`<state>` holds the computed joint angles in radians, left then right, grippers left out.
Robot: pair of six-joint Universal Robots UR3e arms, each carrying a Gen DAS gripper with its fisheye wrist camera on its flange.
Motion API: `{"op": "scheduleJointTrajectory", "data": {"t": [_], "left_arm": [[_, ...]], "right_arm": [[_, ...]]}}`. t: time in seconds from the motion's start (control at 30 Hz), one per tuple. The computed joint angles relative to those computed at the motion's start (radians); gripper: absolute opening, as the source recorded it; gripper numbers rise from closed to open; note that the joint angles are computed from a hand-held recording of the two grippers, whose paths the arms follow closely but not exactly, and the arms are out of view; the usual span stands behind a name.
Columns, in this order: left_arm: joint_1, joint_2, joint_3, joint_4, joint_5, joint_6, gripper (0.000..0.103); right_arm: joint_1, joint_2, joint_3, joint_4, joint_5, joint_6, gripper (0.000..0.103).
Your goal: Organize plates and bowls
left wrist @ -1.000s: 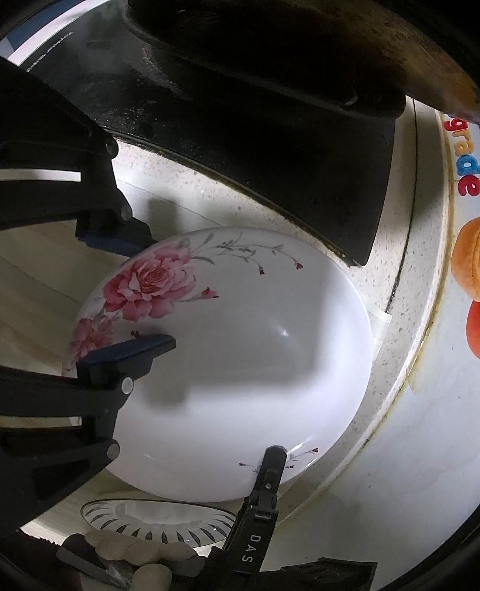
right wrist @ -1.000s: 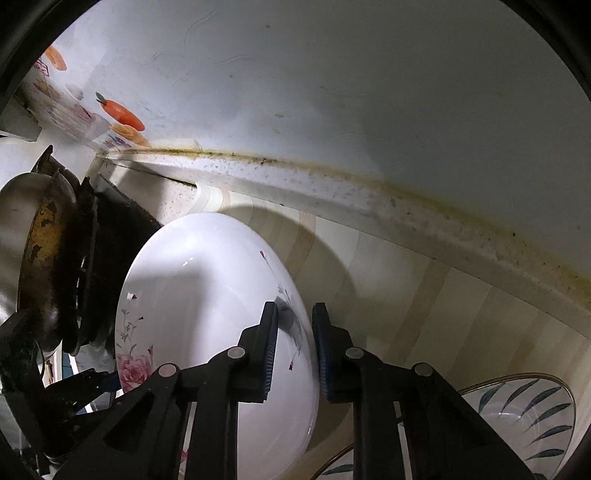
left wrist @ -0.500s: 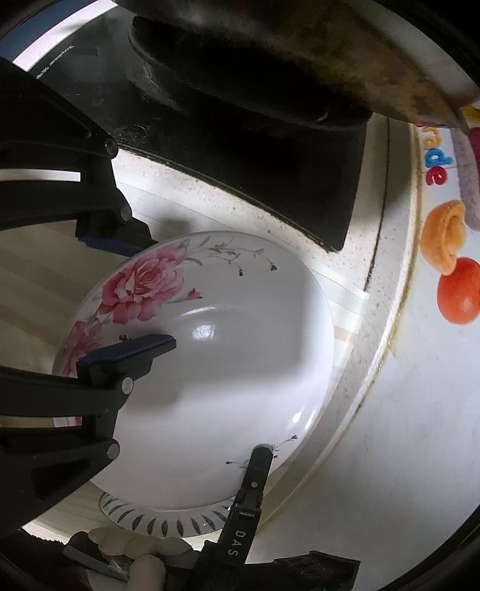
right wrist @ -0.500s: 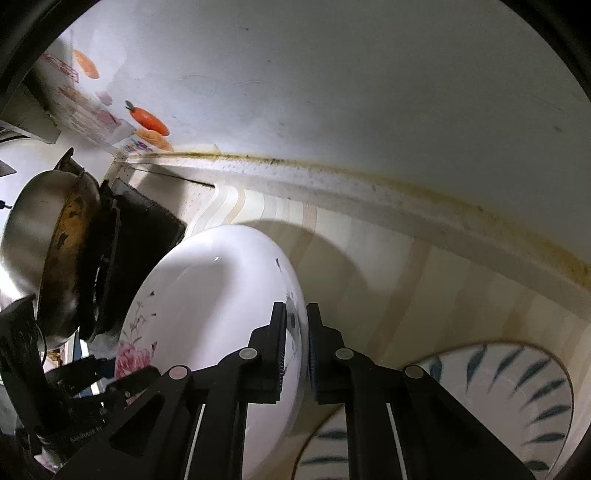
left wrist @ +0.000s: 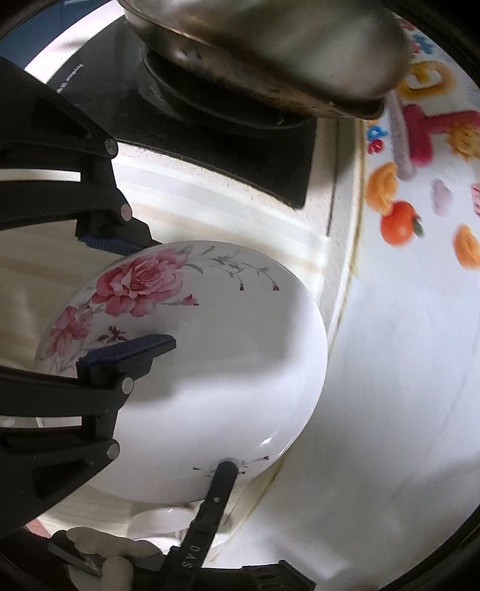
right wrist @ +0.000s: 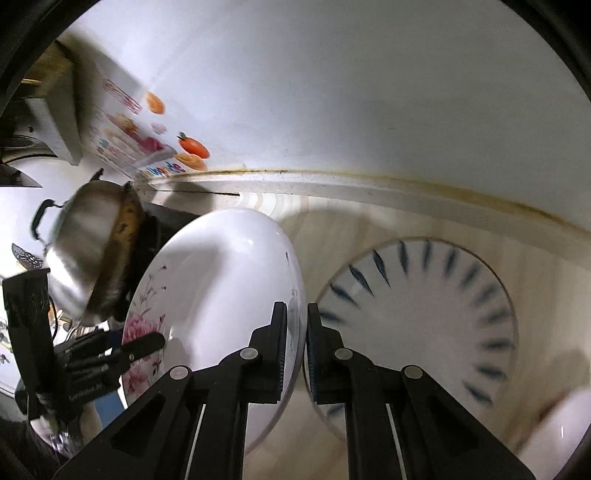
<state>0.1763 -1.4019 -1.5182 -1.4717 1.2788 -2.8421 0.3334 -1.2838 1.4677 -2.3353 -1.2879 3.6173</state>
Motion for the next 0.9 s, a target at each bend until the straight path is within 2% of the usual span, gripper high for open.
{"op": "scheduleJointTrajectory", "data": {"t": [0.23,0.53,0.7,0.9], "left_arm": [[-0.058,0.151,-0.014,-0.135,-0.014,0.038,0.038],[-0.174,0.33,-0.128,-0.285,0.022,0.047,0.038],[-0.25,0.357,-0.217,-0.259,0.067,0.02,0.038],[-0.328,0.328,-0.312,-0.18,0.133,-0.019,0.038]], "right_arm": [[0.006,-0.415,0.316,0.049,-0.046,0.074,0.011],[0.07,-0.882,0.623,0.227,-0.098,0.216,0.011],[0.172,-1.025,0.78,0.251,-0.128,0.353,0.011],[0.294,-1.043,0.933,0.144,-0.154,0.509,0.011]]}}
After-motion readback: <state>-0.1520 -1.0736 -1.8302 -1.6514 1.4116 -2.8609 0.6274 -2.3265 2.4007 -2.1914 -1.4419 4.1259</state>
